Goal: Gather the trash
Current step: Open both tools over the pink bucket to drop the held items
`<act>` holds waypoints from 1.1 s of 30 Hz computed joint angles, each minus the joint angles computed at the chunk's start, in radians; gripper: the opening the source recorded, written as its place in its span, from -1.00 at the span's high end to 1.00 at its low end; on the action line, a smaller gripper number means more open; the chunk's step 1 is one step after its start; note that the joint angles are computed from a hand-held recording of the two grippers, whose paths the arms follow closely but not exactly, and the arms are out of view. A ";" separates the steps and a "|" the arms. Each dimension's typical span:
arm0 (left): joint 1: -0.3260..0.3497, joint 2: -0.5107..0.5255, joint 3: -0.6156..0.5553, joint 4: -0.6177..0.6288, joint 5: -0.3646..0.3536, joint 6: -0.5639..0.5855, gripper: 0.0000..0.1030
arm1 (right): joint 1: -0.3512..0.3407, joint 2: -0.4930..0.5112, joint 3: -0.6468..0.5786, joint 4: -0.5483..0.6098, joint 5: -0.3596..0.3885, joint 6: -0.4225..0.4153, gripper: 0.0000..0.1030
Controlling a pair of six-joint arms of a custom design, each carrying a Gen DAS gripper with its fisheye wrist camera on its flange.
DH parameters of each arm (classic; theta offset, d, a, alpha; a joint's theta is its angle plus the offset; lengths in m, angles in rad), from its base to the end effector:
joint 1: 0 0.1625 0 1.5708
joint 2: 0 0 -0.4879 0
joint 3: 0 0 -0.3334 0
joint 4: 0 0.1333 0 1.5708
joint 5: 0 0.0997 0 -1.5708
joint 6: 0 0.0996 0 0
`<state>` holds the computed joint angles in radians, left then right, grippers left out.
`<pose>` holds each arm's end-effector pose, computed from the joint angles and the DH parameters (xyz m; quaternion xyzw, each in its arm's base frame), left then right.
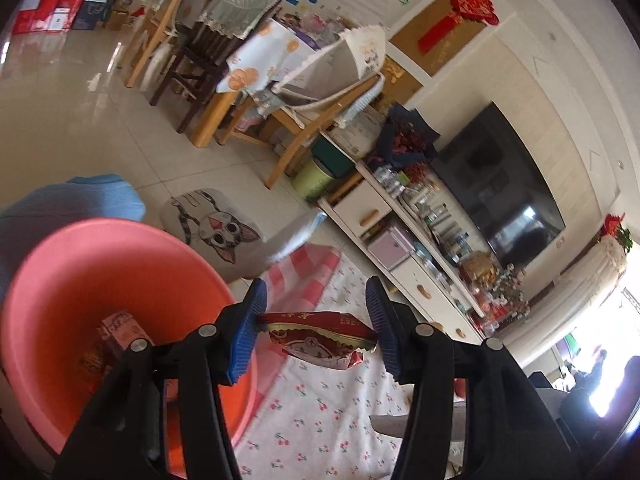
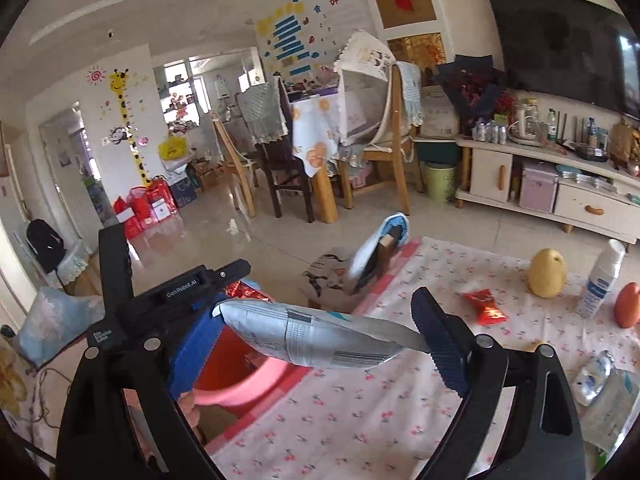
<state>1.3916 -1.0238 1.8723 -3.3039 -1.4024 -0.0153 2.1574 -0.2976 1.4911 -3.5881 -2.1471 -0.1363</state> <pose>0.0383 -0.6302 0.3440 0.0378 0.9005 -0.4319 0.0342 0.4634 -0.5545 0.0120 0.2043 -0.8620 0.4323 0.1681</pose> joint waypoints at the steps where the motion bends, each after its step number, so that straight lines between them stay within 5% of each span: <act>1: 0.005 -0.001 -0.008 -0.011 0.029 -0.004 -0.03 | -0.004 0.019 -0.036 0.024 0.025 0.008 -0.78; 4: 0.026 0.001 -0.032 -0.030 0.113 -0.029 -0.03 | -0.020 0.073 -0.136 0.096 0.098 0.047 -0.78; 11: 0.059 0.001 -0.098 0.062 0.180 -0.090 -0.03 | -0.077 0.172 -0.285 0.227 0.288 0.187 -0.78; 15: 0.069 0.004 -0.121 0.110 0.215 -0.118 -0.03 | -0.100 0.214 -0.356 0.331 0.326 0.243 -0.80; 17: 0.078 0.006 -0.132 0.128 0.215 -0.147 -0.08 | -0.102 0.224 -0.370 0.368 0.301 0.267 -0.83; 20: 0.078 0.014 -0.119 0.071 0.236 -0.155 -0.48 | -0.104 0.219 -0.331 0.333 0.279 0.281 -0.86; 33: 0.032 0.048 -0.045 -0.194 0.247 -0.004 -0.70 | -0.061 0.093 0.007 -0.029 0.040 0.222 -0.87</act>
